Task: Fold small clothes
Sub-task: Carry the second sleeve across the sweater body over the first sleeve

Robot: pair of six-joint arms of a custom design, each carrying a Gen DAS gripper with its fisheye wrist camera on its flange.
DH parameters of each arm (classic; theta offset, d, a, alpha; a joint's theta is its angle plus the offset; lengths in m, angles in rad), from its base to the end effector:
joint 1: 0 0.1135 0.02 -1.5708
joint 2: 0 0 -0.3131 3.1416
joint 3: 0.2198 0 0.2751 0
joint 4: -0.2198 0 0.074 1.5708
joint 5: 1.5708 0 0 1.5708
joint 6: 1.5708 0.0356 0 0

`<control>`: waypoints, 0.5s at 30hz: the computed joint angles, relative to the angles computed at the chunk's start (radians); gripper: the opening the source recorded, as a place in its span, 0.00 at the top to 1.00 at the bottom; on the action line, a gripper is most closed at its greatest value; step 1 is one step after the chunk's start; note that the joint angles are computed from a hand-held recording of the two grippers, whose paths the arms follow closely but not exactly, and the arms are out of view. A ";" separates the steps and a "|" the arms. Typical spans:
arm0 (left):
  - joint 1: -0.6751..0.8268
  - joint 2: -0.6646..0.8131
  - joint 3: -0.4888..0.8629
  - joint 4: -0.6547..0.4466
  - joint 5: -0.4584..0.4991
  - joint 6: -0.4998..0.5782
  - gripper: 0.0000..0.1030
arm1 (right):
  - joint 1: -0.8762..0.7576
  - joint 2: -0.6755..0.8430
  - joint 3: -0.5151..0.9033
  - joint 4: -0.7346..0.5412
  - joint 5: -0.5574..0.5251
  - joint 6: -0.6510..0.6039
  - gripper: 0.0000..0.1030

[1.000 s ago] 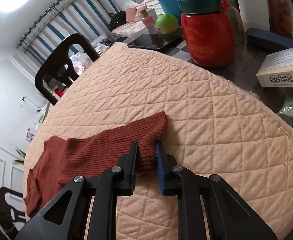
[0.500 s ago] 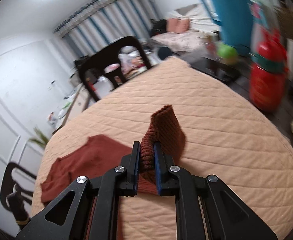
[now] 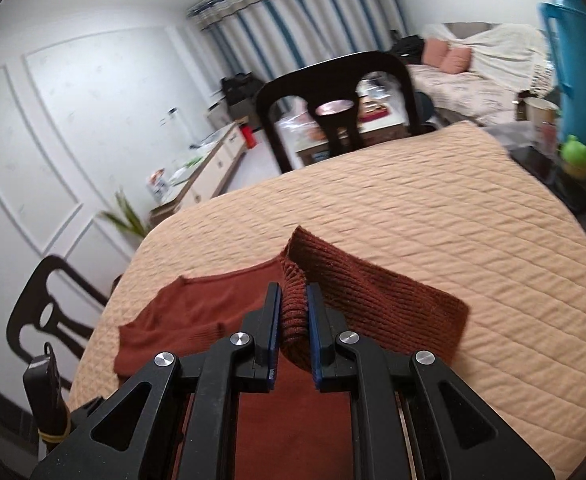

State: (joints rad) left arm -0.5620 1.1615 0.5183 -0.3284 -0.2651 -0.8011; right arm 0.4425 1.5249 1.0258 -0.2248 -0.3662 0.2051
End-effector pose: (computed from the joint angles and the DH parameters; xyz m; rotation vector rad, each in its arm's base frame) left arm 0.1804 -0.1026 0.1982 -0.4013 2.4754 -0.2282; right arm 0.3112 0.1616 0.2794 -0.4719 2.3047 0.7477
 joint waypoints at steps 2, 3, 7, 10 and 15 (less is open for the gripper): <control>0.007 -0.019 -0.010 -0.011 -0.004 0.000 0.00 | 0.024 0.007 0.005 0.004 -0.009 -0.007 0.88; 0.012 -0.032 -0.018 -0.014 -0.004 0.001 0.00 | 0.037 0.012 0.011 0.004 -0.010 -0.012 0.88; 0.034 -0.076 -0.044 -0.031 0.000 0.005 0.00 | 0.088 0.027 0.027 0.002 -0.009 -0.023 0.88; 0.047 -0.098 -0.056 -0.045 0.004 0.003 0.00 | 0.116 0.046 0.039 0.002 -0.017 -0.030 0.88; 0.073 -0.144 -0.079 -0.069 0.007 0.011 0.00 | 0.156 0.084 0.056 0.002 -0.032 -0.039 0.88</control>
